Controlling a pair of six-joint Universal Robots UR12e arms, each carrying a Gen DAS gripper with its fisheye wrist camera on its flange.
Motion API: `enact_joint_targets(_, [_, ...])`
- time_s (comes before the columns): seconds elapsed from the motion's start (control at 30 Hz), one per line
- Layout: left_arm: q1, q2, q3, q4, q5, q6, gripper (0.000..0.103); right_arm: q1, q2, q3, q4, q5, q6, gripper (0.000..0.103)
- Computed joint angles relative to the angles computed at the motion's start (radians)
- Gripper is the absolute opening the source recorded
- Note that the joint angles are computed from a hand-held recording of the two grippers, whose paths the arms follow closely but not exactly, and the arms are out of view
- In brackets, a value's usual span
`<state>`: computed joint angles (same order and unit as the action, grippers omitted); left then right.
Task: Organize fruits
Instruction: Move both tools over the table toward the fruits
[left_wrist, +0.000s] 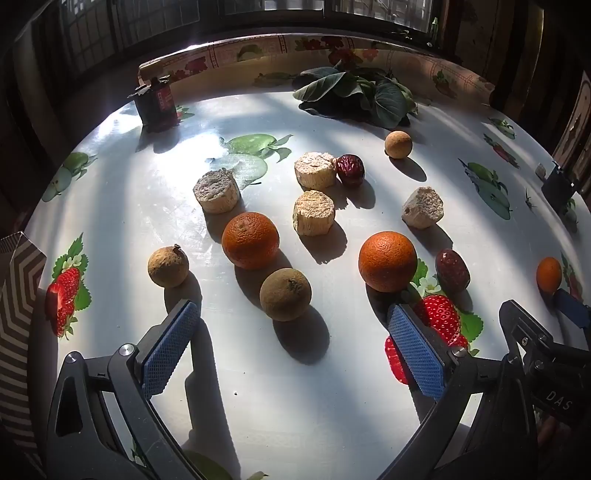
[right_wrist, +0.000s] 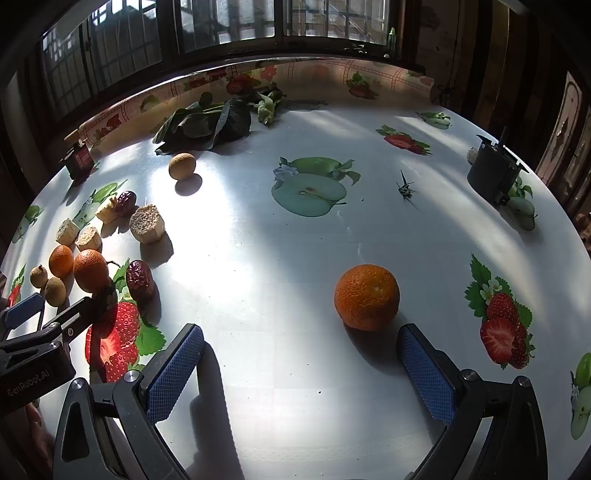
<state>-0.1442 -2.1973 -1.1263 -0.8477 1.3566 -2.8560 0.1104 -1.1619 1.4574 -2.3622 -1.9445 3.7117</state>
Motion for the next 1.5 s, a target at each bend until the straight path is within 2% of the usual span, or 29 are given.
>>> enact_joint_targets(0.1, [-0.006,-0.011,0.044,-0.097,0.036,0.009,0.103,-0.005,0.002,-0.013,0.028,0.017,0.001,0.103])
enact_joint_targets(0.17, [-0.002,0.001,0.037,-0.099,0.040,0.023,0.103,-0.012,0.003,-0.036,0.085,0.048,0.015,0.103])
enact_joint_targets(0.23, [0.001,0.012,0.031,-0.091,0.045,0.024,0.103,-0.017,-0.004,-0.034,0.068,0.086,-0.004,0.099])
enact_joint_targets(0.33, [0.008,0.032,0.026,-0.091,0.049,0.013,0.103,-0.009,-0.006,-0.045,0.036,0.061,-0.042,0.099])
enact_joint_targets(0.63, [0.027,0.052,0.041,-0.086,0.025,0.017,0.103,0.006,-0.009,-0.088,0.012,0.119,-0.096,0.099])
enact_joint_targets(0.8, [0.046,0.052,0.065,-0.139,-0.020,0.001,0.103,0.013,-0.003,-0.109,-0.001,0.141,-0.130,0.099])
enact_joint_targets(1.03, [0.061,0.051,0.071,-0.180,-0.029,0.011,0.103,0.026,0.006,-0.124,-0.005,0.147,-0.172,0.097])
enact_joint_targets(1.17, [0.062,0.049,0.073,-0.187,-0.022,0.013,0.103,0.024,0.009,-0.129,0.004,0.173,-0.178,0.090])
enact_joint_targets(1.5, [0.061,0.040,0.090,-0.202,-0.031,0.013,0.103,0.022,0.008,-0.129,0.017,0.187,-0.181,0.090])
